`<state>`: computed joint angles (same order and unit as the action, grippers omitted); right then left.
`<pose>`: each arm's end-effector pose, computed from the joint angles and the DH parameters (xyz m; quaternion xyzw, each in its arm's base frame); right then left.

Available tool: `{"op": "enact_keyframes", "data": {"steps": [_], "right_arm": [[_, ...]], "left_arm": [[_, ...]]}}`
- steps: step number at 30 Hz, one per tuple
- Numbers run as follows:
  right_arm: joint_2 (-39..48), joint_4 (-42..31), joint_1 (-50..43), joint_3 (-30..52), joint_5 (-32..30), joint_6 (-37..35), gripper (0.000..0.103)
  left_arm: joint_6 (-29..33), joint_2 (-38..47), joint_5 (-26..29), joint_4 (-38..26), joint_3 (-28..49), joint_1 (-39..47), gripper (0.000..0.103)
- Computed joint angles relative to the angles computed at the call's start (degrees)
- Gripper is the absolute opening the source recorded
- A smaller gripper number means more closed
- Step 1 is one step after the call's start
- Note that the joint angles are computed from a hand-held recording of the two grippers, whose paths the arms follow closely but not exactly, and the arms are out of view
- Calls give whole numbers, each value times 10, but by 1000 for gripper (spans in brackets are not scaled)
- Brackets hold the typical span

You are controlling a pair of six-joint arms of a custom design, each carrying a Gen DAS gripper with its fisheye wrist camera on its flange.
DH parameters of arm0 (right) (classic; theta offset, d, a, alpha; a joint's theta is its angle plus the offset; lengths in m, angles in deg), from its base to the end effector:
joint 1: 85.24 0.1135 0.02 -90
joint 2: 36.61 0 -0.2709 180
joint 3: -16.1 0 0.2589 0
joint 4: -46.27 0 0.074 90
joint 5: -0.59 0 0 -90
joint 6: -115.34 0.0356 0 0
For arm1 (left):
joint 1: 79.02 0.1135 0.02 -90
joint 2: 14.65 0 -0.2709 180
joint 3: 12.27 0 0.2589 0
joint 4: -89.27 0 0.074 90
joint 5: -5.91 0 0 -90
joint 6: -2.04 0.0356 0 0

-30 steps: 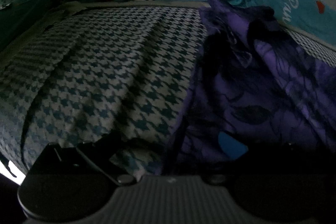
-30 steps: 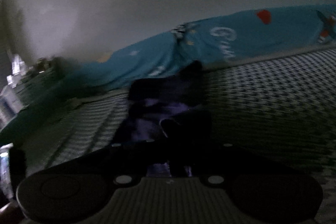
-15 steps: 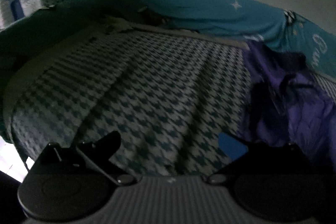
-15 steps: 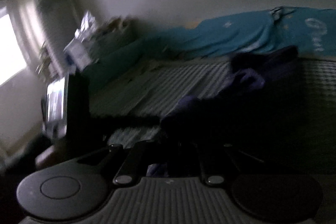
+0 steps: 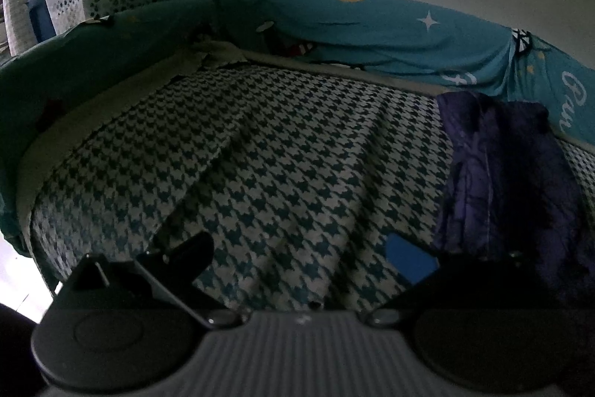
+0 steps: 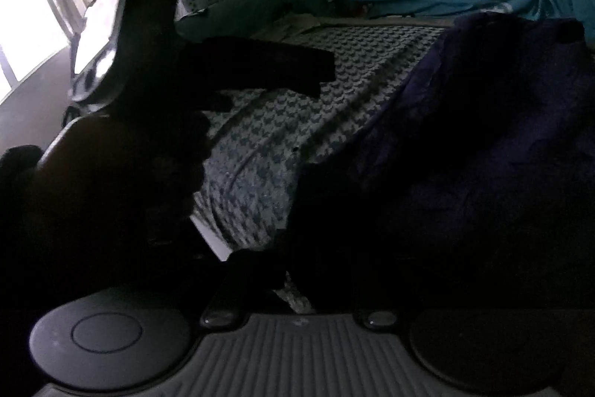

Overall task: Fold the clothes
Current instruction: 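Press the right tool down on the folded shirt to flatten it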

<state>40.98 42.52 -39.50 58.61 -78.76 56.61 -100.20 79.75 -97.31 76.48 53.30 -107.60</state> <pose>0.1852 0.1806 0.1609 -0.0733 0.8960 0.2022 0.3886 0.3102 -0.1597 0.1866 0.0821 0.9036 -0.0435 0.4181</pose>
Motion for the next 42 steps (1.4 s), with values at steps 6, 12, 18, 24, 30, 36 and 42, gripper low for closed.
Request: {"op": "enact_keyframes", "data": {"steps": [6,12,18,24,30,36,42], "right_arm": [[-31,3,-2,-18,-25,3,26],[-68,-23,14,-33,21,3,29],[-151,-97,14,-64,94,50,33],[-256,-227,24,-81,179,123,45],[-307,-362,16,-75,228,233,51],[-349,-358,-47,-104,162,252,59],[-355,-320,-64,-130,127,253,58]], "left_arm": [[5,-3,16,4,-6,-1,103],[13,0,29,2,-6,-5,103],[32,6,33,0,-6,-20,103],[57,13,36,8,-10,-40,103],[71,16,45,14,-12,-54,103],[77,28,46,12,-5,-64,103],[80,37,40,12,-2,-72,103]]}}
